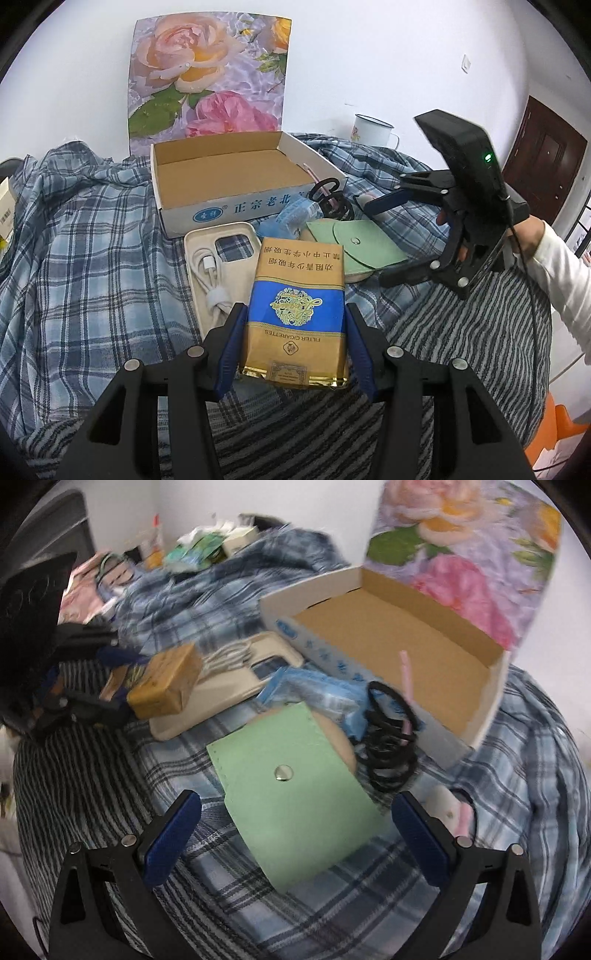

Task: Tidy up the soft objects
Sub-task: 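Grasp the gold cigarette pack with the left tool while the right tool grasps the green pouch, then lift the gold pack with the left tool while the right tool lifts the green pouch over the box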

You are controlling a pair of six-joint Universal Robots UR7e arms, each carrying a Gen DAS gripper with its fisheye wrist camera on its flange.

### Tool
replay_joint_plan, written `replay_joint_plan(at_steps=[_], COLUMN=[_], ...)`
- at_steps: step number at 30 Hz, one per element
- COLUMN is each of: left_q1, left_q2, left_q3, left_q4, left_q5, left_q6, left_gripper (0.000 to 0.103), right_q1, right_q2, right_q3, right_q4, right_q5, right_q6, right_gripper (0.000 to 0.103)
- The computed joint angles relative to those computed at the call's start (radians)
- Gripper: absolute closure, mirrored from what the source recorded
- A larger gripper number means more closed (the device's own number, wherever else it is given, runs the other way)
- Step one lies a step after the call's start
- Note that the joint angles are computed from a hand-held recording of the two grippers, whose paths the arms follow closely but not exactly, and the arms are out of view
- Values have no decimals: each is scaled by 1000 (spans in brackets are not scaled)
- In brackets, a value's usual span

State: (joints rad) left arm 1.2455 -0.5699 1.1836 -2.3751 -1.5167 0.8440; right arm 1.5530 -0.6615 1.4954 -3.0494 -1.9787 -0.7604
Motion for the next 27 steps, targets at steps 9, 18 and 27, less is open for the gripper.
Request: replay_joint_plan(at_steps=[9, 18, 27], left_q1=[1, 3, 10], left_q2=[1, 3, -8], left_q3=[-4, -11, -1], left_q4=[9, 11, -15], left_q5=[2, -3, -19], left_q6=[-9, -13, -31], left_gripper=[49, 49, 49], right_q1=[-3, -1, 26], right_q2=[15, 19, -31], right_q3=[-66, -110, 26], right_q4=[135, 242, 48], right_q5=[7, -28, -18], right_q6=[-99, -95, -98], right_gripper=[14, 26, 28])
